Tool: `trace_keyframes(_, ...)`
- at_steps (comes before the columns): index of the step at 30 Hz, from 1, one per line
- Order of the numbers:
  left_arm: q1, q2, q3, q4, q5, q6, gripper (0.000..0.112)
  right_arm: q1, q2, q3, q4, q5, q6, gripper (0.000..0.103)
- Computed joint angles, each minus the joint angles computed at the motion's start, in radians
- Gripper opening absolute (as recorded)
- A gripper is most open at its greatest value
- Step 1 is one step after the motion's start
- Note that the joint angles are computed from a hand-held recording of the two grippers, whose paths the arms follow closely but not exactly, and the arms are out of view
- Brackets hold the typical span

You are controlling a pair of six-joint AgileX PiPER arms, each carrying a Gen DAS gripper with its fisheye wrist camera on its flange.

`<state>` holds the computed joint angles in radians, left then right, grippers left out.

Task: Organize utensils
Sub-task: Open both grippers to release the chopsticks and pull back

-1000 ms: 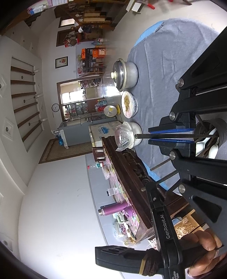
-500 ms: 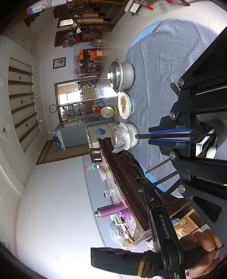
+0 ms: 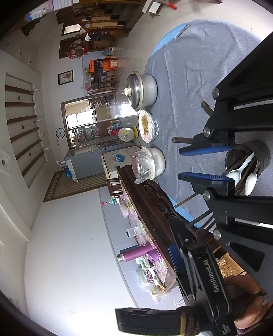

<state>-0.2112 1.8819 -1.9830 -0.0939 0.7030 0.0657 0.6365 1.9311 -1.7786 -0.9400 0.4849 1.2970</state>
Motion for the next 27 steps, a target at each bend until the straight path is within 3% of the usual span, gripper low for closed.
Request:
trace_keyframes(9, -0.01, -0.05, 0.053, 0.074, -0.002, -0.049, 0.081, 0.025, -0.046, 0.051, -0.07, 0.017, 0.079, 0.021)
trace_keyframes(14, -0.029, -0.101, 0.111, 0.181, -0.025, -0.115, 0.089, 0.049, -0.075, 0.089, -0.13, 0.037, 0.148, 0.028)
trace_keyframes(17, -0.057, -0.142, 0.173, 0.317, -0.052, -0.212, 0.094, 0.062, -0.088, 0.107, -0.136, 0.049, 0.165, 0.028)
trace_keyframes(24, -0.061, -0.198, 0.243, 0.348, -0.049, -0.232, 0.096, 0.105, -0.119, 0.147, -0.155, 0.122, 0.205, 0.03)
trace_keyframes(27, -0.059, -0.215, 0.266, 0.354, -0.04, -0.239, 0.096, 0.126, -0.132, 0.16, -0.158, 0.166, 0.225, 0.047)
